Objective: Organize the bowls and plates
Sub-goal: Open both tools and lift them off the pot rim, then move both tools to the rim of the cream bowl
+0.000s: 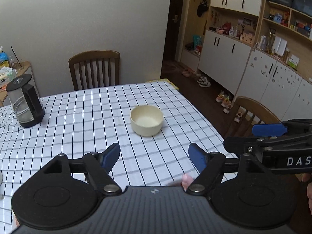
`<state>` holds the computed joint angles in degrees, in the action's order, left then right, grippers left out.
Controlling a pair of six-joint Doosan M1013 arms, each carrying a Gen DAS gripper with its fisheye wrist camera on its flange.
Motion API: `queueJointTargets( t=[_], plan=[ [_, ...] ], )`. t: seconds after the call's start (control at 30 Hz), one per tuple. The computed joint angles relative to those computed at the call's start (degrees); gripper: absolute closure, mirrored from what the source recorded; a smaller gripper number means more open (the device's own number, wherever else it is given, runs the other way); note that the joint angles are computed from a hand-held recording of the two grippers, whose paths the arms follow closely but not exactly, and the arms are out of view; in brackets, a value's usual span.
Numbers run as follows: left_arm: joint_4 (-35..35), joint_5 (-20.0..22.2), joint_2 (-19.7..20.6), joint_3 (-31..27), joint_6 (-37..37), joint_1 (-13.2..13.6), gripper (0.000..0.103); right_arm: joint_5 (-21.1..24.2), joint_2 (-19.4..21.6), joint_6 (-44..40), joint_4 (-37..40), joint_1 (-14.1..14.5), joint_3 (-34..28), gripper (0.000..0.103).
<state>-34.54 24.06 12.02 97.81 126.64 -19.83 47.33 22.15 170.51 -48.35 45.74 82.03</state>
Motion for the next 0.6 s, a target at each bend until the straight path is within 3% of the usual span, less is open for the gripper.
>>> queueJointTargets(
  t=[0.23,0.6],
  plan=[
    [5.1,0.8,4.1,-5.4,-7.2,-0.4,0.024,-2.7,0.5,-2.4,-0.5,-3.3,-1.1,0.003],
    [19.2,1.7,11.0,-13.6,-24.2,-1.8,0.023,-7.5,3.8,-15.6,9.9,-10.0,-4.6,0.002]
  ],
)
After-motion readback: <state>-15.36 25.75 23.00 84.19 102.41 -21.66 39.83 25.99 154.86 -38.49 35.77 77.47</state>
